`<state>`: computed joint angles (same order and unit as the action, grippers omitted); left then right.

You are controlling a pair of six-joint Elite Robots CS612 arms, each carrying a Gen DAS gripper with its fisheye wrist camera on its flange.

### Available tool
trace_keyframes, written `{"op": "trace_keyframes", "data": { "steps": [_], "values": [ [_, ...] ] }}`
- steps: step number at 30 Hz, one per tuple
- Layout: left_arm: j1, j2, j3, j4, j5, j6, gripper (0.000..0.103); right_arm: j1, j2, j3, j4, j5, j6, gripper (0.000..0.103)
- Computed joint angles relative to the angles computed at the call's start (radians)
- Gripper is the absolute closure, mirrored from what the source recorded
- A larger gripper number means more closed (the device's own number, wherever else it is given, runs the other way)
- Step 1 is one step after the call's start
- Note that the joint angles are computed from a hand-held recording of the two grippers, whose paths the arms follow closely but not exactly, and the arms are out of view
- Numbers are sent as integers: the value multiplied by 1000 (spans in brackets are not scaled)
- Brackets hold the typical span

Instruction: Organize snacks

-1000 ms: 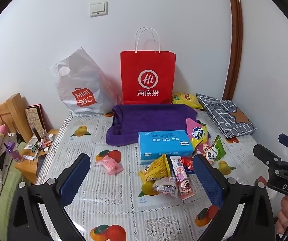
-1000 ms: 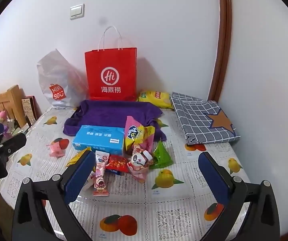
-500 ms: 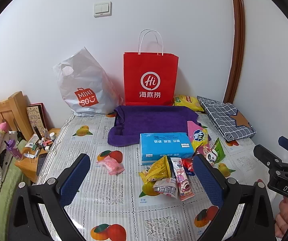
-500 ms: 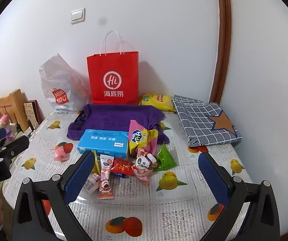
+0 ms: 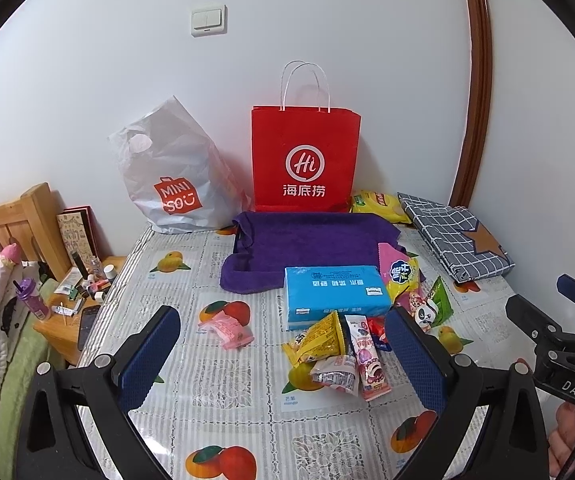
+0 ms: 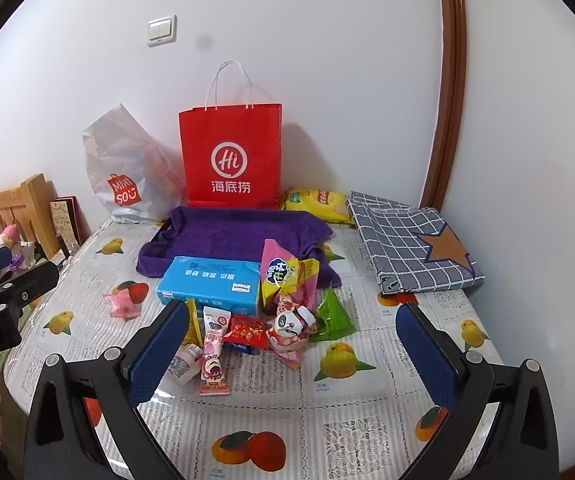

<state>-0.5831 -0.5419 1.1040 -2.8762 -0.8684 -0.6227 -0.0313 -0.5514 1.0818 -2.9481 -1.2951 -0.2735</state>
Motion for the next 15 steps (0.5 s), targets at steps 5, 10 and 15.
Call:
{"op": "trace_keyframes", "data": {
  "steps": [5,10,15],
  "values": [
    [0,-3,6,-2,8,0,0,0,1,-1,-2,3,2,1],
    [0,-5,9,1,7,-3,0,-1,-2,6,-9,6,2,1],
    [-1,-4,7,6,17,-3,0,0,-3,8,-12,7,3,1]
  ]
}}
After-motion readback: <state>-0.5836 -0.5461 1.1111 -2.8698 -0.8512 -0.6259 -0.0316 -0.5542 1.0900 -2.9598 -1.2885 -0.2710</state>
